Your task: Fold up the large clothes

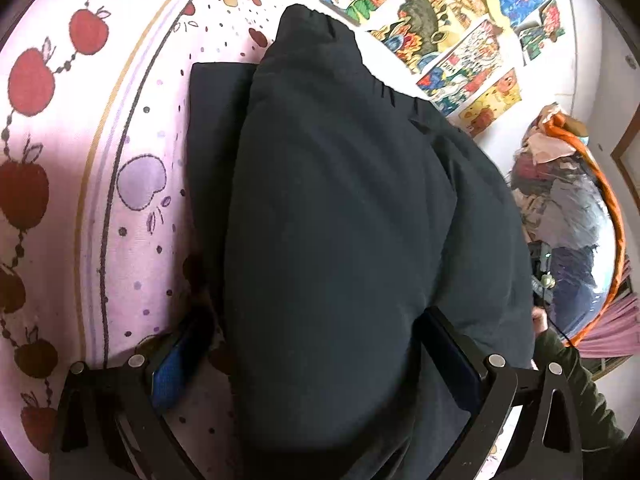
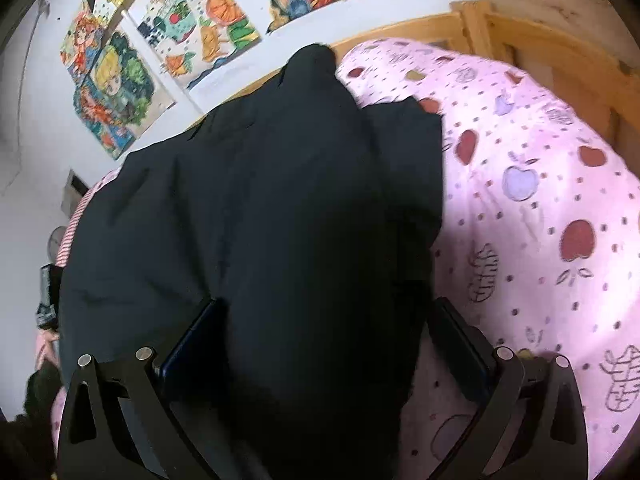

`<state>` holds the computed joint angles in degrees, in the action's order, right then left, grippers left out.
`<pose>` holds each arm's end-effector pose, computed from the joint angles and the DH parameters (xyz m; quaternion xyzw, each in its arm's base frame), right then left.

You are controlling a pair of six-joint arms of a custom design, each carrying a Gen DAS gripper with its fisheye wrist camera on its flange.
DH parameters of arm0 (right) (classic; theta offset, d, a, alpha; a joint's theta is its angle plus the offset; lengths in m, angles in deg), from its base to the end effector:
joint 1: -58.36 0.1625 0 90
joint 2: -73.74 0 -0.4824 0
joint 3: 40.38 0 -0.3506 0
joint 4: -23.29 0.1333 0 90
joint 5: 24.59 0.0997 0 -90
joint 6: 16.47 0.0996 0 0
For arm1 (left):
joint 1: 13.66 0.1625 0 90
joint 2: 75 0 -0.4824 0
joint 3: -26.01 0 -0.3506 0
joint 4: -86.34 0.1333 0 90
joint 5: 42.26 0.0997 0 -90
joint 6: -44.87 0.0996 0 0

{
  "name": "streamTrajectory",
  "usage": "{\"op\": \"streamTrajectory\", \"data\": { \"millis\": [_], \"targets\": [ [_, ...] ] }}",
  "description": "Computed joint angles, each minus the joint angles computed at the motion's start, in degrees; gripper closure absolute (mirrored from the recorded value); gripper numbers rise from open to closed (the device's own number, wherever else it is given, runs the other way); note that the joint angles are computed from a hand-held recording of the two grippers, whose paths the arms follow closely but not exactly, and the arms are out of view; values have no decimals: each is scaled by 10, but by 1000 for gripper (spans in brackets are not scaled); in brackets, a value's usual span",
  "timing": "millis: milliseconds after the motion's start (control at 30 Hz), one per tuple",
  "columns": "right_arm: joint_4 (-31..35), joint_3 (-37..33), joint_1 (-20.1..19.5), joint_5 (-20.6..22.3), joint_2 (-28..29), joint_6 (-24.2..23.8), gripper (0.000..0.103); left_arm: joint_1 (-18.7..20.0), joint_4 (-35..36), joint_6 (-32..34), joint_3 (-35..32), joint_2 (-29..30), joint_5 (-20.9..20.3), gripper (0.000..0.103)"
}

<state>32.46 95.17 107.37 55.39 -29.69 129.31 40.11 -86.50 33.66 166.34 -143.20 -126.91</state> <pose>-0.0128 -0.2443 0.3057 -0.0176 -0.9081 0.3740 0.1877 -0.1232 -0.4095 0.1978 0.2112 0.9719 -0.1040 0.0050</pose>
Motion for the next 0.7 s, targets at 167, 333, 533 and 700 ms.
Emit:
{"op": "streamTrajectory", "data": {
  "millis": [167, 333, 533, 700],
  "targets": [
    [6, 17, -44, -52, -6, -34, 1, 6, -11, 11, 2, 1, -18, 0],
    [-12, 31, -61, -69, -10, -46, 1, 25, -33, 47, 8, 0, -69, 0],
    [-14, 31, -58, -63, -12, -45, 1, 25, -23, 20, 1, 0, -76, 0],
    [37, -19, 30, 22, 30, 61, 1, 14, 23, -101, -18, -4, -85, 4]
  ]
}}
